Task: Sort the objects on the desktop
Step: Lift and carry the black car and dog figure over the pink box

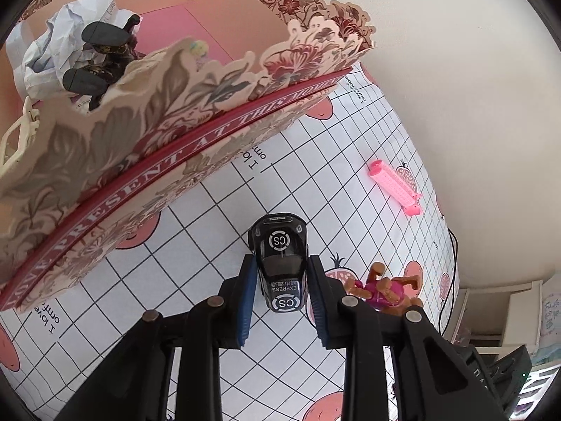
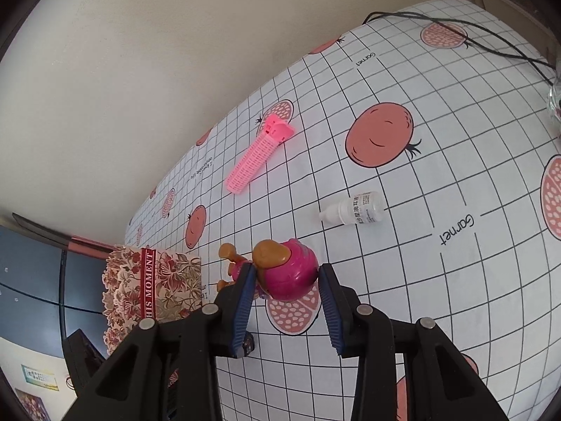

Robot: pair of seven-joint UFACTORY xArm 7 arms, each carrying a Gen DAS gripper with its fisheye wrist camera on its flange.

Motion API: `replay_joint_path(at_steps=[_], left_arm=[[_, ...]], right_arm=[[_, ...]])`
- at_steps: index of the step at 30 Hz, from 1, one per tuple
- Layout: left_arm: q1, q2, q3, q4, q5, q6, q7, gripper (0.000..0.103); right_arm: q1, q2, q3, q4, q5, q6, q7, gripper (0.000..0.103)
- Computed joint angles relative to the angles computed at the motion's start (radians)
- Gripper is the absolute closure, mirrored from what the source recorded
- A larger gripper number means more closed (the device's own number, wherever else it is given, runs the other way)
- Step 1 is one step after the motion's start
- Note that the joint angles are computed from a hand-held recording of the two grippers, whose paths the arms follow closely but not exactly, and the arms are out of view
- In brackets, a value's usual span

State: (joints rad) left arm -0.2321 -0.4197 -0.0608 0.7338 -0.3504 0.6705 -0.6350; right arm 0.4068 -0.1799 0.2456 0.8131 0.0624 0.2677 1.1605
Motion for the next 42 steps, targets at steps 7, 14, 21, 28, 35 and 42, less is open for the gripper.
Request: replay_joint_path(at_steps=[7, 14, 21, 28, 35, 42], left_arm=[[-0.008, -0.004, 0.009, 0.016, -0.013, -0.004, 0.027, 0.074], [-0.017, -0.008, 0.013, 0.026, -0.037, -0.002, 0.051, 0.074], [-0.020, -0.012, 0.017, 0.040, -0.052, 0.004, 0.064, 0.074], [-0.031, -0.054, 0.044, 0.088, -0.099, -0.013, 0.130, 0.074], [-0.031, -0.113, 0.057, 0.145, -0.087, -0.047, 0.195, 0.074], [-0.007, -0.159, 0.052, 0.174, -0.039, -0.054, 0.206, 0.074]], right_arm=[[-0.029, -0.036, 0.014, -0.006, -0.060, 0.009, 0.035, 0.069], [-0.044, -0.036, 0.029, 0.013, -0.111, 0.022, 0.065, 0.069], [-0.039, -0.035, 0.027, 0.013, -0.108, 0.021, 0.075, 0.069], [-0.090, -0.096, 0.069, 0.038, -0.195, -0.027, 0.154, 0.069], [-0.167, -0.142, 0.148, 0.118, -0.318, -0.033, 0.215, 0.069], [-0.204, -0.140, 0.199, 0.165, -0.378, -0.063, 0.258, 0.069]])
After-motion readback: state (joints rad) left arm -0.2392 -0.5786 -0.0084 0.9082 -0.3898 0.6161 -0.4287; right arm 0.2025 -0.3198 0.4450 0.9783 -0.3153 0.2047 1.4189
